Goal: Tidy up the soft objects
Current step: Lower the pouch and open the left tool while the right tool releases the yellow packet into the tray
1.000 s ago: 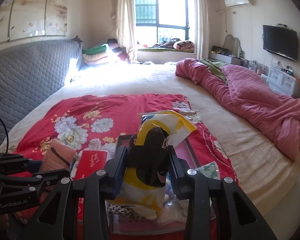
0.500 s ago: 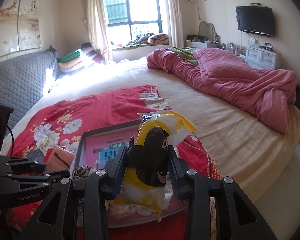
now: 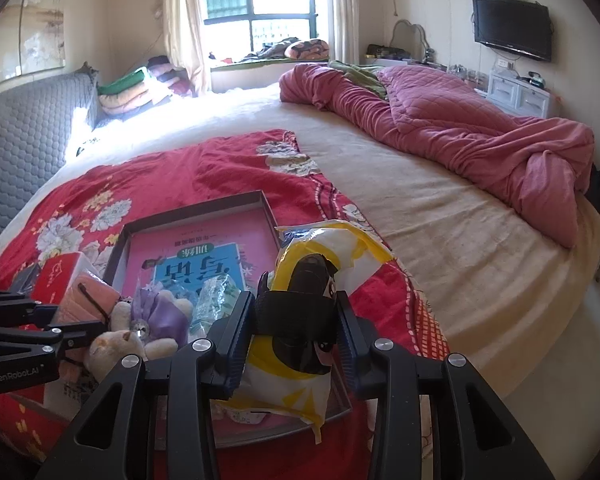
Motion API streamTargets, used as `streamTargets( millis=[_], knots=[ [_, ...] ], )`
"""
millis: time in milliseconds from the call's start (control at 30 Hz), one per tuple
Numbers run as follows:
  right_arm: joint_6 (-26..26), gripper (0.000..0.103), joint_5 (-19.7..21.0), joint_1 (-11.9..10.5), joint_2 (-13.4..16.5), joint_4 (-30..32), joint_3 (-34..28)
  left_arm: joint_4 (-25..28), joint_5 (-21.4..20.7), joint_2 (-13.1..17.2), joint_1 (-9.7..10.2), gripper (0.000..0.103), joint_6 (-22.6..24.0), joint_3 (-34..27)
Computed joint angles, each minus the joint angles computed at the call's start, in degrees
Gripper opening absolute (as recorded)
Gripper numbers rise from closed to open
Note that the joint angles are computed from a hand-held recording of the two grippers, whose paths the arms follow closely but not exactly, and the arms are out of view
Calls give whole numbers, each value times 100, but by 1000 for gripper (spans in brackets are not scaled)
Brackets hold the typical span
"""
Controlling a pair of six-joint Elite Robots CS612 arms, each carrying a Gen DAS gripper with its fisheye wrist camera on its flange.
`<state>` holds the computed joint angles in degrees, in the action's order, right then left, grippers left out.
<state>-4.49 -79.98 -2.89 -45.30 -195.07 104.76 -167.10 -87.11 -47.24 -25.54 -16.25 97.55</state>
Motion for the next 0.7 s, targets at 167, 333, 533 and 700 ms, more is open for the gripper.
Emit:
streamTargets(
  millis=[167, 333, 533, 700],
  knots=[
    [-65, 40, -8, 30, 111, 234, -141, 14, -38, 29, 18, 32, 6, -30],
    [17, 40, 212, 8, 224, 327, -270, -4, -87, 56, 37, 32, 22, -52],
    [-89, 41, 277, 49, 323, 457, -374, -20, -143, 89, 62, 32, -16, -77],
    [93, 42, 533, -1, 328, 401, -358, -45, -231, 115, 94, 32, -98, -90]
  ],
)
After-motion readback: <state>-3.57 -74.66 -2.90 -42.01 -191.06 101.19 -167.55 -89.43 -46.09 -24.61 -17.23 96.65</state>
